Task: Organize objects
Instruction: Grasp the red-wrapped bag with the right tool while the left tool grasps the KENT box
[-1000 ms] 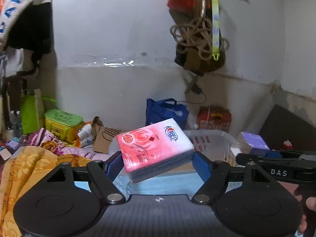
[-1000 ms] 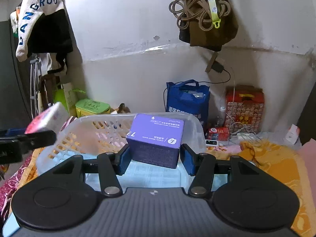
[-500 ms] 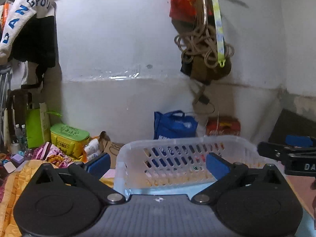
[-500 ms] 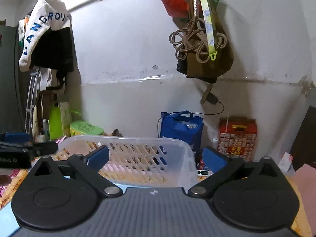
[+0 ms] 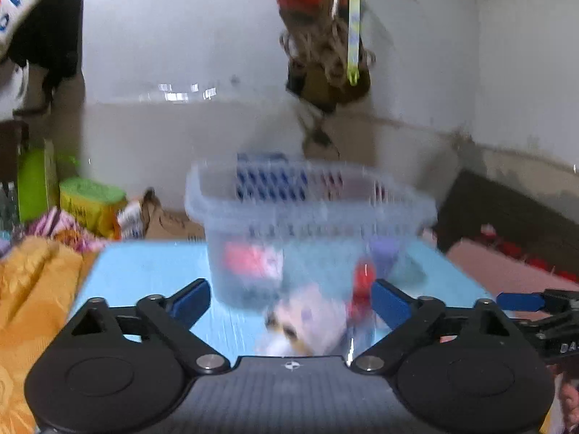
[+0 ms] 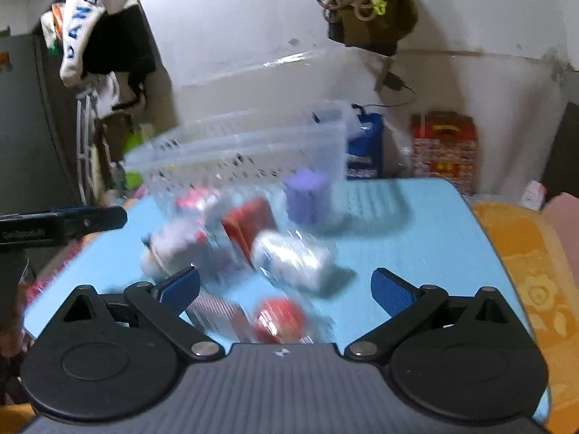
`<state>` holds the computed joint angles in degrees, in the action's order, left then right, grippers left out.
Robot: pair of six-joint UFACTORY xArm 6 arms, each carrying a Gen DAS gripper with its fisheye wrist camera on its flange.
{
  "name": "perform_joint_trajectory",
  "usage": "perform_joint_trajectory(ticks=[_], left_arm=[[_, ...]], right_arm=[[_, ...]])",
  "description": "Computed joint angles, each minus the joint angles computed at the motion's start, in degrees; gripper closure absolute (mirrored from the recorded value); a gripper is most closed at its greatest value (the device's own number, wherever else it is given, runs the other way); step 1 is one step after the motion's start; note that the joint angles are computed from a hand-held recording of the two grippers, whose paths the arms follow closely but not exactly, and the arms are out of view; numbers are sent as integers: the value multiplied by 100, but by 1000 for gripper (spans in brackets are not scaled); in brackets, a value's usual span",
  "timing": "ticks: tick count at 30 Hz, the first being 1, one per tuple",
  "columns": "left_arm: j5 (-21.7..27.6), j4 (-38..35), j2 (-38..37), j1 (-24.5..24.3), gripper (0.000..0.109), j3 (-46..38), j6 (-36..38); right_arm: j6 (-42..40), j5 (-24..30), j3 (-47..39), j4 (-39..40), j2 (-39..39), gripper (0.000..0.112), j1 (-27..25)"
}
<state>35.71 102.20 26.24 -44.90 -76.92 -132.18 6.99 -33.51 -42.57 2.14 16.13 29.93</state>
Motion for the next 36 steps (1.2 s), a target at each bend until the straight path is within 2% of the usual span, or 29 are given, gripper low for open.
perform_joint_trajectory(ticks=[1,3,4,7,8,12,15,17,19,21,22,25,28,36], left_arm=[[-72,-160,117,-2,17,-80,166],[-287,-443,322,25,23,-234,431],[-373,-424,383,37,23,-259,379],[-529,-443,536,-5,26,-367,456],[-534,-460,573,-38,27,-397,545],[-540,-338,726,-129,28,-504,730],[-713,-46,830,-135,28,-638,476],[-840,291,889,-158,28,-761,262],[-710,203,968,-255,27,-895,508],[-694,8,1076,-303,27,-1057,787],[-756,-93,1137,-301,27,-1142,897],[-767,-397,1261,-321,27,-1307,1200],[-789,-481,1321,-325,27,-1399,1199],[-833,-1241,1714,-353,25,-1893,1843]], right_arm=[[-83,63,22,14,-18,12,-6],[289,189,25,-617,-45,16,-200],[446,167,30,-844,-30,17,-264],[680,268,5,-1399,17,30,-384],[592,258,61,-1386,18,32,-359],[232,-148,284,-1051,136,34,-259],[282,-263,228,-997,221,34,-271],[456,-319,144,-1172,306,33,-341],[628,-183,-5,-1408,419,33,-399],[753,-65,-115,-1670,525,41,-447],[686,8,-111,-1681,524,56,-436],[434,20,71,-1686,381,63,-456],[713,-41,234,-2183,266,64,-680],[-8,-365,759,-1924,26,62,-726]])
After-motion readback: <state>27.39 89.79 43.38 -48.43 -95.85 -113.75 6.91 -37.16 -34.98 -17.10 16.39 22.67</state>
